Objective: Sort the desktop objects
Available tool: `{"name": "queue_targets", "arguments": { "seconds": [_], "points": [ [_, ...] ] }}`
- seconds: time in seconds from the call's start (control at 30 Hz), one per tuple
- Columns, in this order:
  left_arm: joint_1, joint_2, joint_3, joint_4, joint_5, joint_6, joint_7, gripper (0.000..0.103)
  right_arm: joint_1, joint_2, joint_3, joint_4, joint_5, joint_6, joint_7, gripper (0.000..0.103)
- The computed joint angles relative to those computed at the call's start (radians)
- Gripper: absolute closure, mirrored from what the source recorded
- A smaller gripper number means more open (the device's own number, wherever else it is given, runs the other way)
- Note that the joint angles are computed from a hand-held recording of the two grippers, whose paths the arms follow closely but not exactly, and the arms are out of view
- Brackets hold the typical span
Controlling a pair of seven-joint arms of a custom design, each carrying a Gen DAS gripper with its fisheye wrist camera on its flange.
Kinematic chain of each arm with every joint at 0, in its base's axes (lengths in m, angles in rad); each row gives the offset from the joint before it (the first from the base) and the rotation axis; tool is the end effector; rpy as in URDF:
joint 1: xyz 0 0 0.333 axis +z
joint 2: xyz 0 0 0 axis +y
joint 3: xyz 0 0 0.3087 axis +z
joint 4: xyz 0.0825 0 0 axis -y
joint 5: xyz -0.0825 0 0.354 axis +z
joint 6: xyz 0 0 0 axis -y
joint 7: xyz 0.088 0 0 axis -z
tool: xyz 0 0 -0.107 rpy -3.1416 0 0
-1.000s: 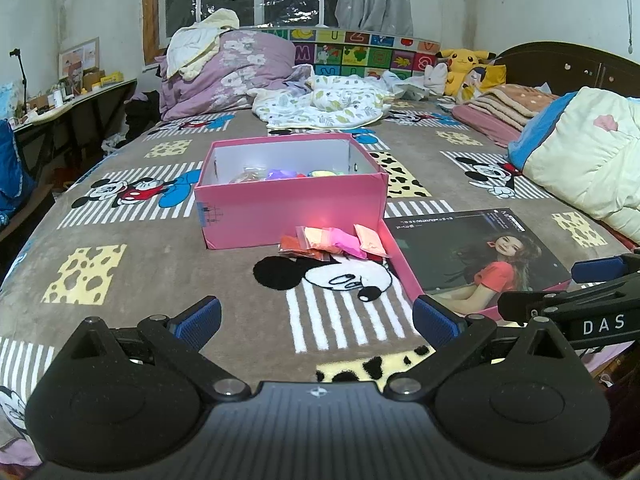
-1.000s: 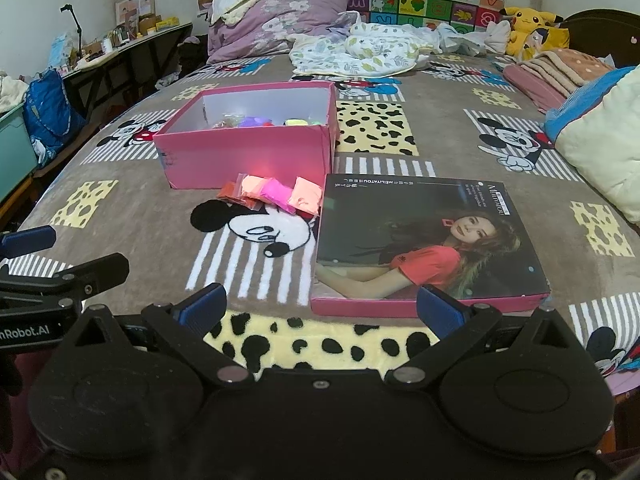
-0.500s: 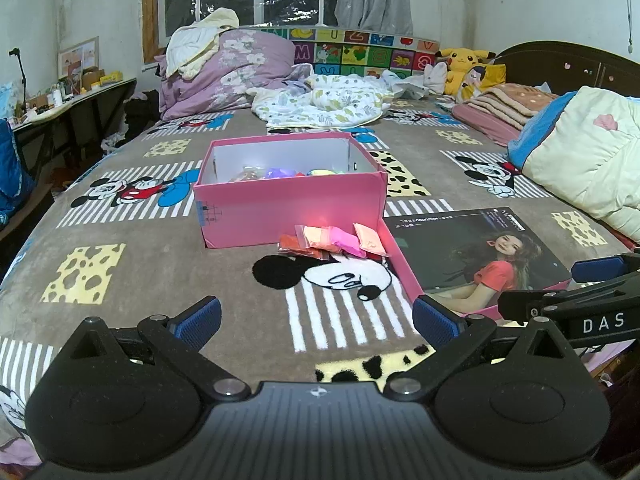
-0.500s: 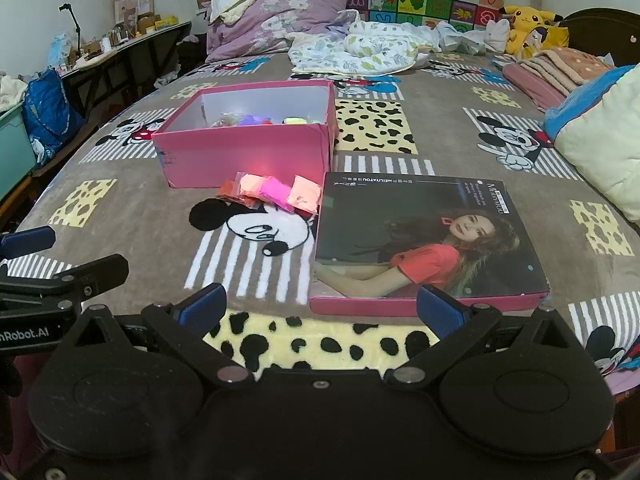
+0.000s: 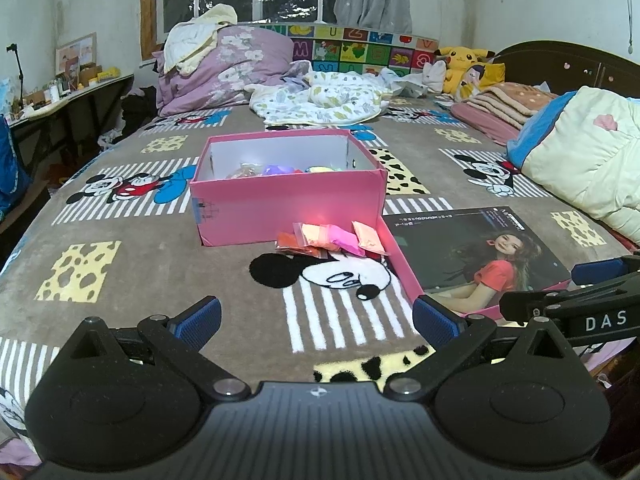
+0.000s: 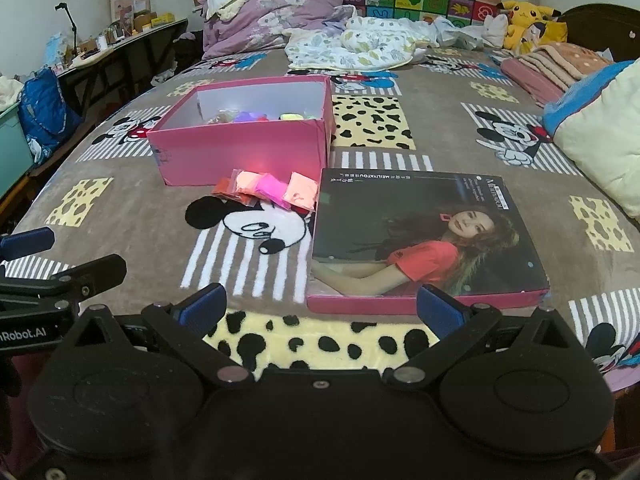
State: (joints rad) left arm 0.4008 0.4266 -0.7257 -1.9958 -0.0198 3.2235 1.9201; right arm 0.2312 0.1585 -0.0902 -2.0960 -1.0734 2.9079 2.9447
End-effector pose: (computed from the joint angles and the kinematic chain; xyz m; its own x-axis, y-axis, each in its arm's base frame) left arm 0.6134 -0.1489 0.4155 -0.4617 -0.8869 0.0152 -0.5363 0.2655 -0.8012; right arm 0.5580 0.1349 0.4086 -0.2192 -0.9736 -0.0631 -0.6712 0.1975 -0.7145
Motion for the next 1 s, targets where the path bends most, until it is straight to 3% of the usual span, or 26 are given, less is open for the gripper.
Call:
{"name": "queue_targets", "arguments": {
  "seconds": [0.1,0.17,0.2,0.33,0.43,0.6,0.77,0.83,0.87,0.93,1.0],
  "points": [
    [0.003,0.023,-0.008,0.026,-0.003,-0.021,0.007,0.001,-0.016,0.006,0.007,-0.005,0.070,0.032,-0.068,0.001],
    [0.055,0.058,-0.070,0.045,-0.009,-0.047,0.044,0.001,-0.028,0.010,0.009,-0.013,0.135,0.074,-0.130,0.001],
    [0.057,0.067,-0.075,0.052,-0.014,-0.049,0.058,0.001,-0.036,0.013,0.012,-0.018,0.181,0.094,-0.171,0.001],
    [0.019,0.096,-0.042,0.088,-0.029,-0.037,0.076,0.001,-0.071,0.030,0.046,-0.029,0.377,0.166,-0.372,0.001],
    [0.045,0.155,-0.081,0.137,-0.043,-0.053,0.097,0.001,-0.098,0.043,0.090,-0.009,0.518,0.139,-0.520,0.001],
    [0.067,0.261,-0.127,0.205,-0.003,-0.002,0.139,0.001,-0.134,0.073,0.148,0.054,0.693,0.071,-0.778,0.001],
    [0.032,0.350,-0.111,0.307,0.050,-0.025,0.157,0.001,-0.088,0.143,0.088,0.157,0.686,0.049,-0.931,0.001],
    [0.002,0.375,-0.086,0.364,0.047,-0.074,0.158,0.001,-0.090,0.180,0.084,0.201,0.716,0.049,-1.010,0.001],
    [-0.018,0.383,-0.066,0.397,0.034,-0.110,0.160,0.001,-0.105,0.196,0.098,0.219,0.748,0.049,-1.063,0.001],
    [-0.056,0.404,-0.032,0.464,0.008,-0.181,0.166,0.001,-0.193,0.231,0.197,0.264,0.859,0.032,-1.253,0.001],
    [-0.066,0.436,-0.034,0.517,-0.017,-0.226,0.191,0.001,-0.242,0.263,0.252,0.310,0.937,0.007,-1.371,0.000]
  ]
}}
